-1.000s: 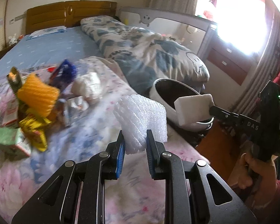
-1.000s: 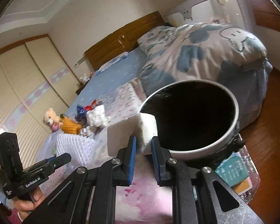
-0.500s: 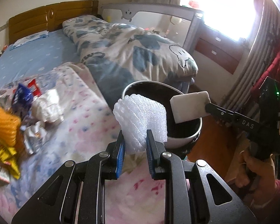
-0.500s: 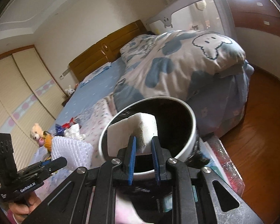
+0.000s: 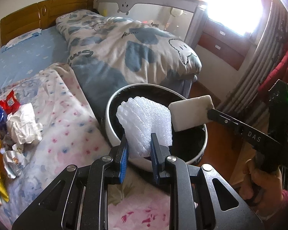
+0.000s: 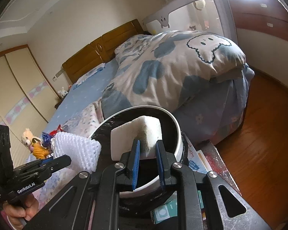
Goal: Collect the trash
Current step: 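Carry the foam net and sponge block over the trash bin with both tools, then open both tools to drop the foam net and sponge into the bin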
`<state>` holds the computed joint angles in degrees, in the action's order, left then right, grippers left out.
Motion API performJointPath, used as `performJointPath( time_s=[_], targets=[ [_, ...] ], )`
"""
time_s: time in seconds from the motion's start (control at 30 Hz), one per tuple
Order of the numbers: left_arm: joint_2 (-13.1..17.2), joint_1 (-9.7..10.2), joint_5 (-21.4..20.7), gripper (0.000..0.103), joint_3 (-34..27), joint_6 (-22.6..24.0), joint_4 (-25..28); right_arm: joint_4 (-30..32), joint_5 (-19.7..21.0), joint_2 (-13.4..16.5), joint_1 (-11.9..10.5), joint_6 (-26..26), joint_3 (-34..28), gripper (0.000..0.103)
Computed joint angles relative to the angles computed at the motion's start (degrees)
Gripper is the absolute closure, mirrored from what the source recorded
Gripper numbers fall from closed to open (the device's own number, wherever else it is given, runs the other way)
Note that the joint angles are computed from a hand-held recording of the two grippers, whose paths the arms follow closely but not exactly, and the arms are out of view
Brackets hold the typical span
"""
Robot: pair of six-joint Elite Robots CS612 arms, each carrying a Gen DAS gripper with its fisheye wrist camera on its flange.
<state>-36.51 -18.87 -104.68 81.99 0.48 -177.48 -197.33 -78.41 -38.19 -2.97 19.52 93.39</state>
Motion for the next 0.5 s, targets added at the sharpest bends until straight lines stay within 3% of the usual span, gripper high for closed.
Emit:
performJointPath(
  time_s=[0.3,0.47,0.5],
  targets=[
    [0.62,-0.64,1.39,0.077,-1.30,0.74,1.27,2.58,-0.10,0.47,-0.02,-0.94,-1.62,0.085],
    [0.55,-0.75,1.80,0.047,-1.05,0.78,0.56,3.67,0.19,0.68,-0.16,-0.61,-2.28,0.074],
    [0.39,-0.74,2.04,0.046,-0.61,0.73,-0.12,3.62,0.32,0.69,-0.23,-0.28,-2.27,0.071]
  ],
)
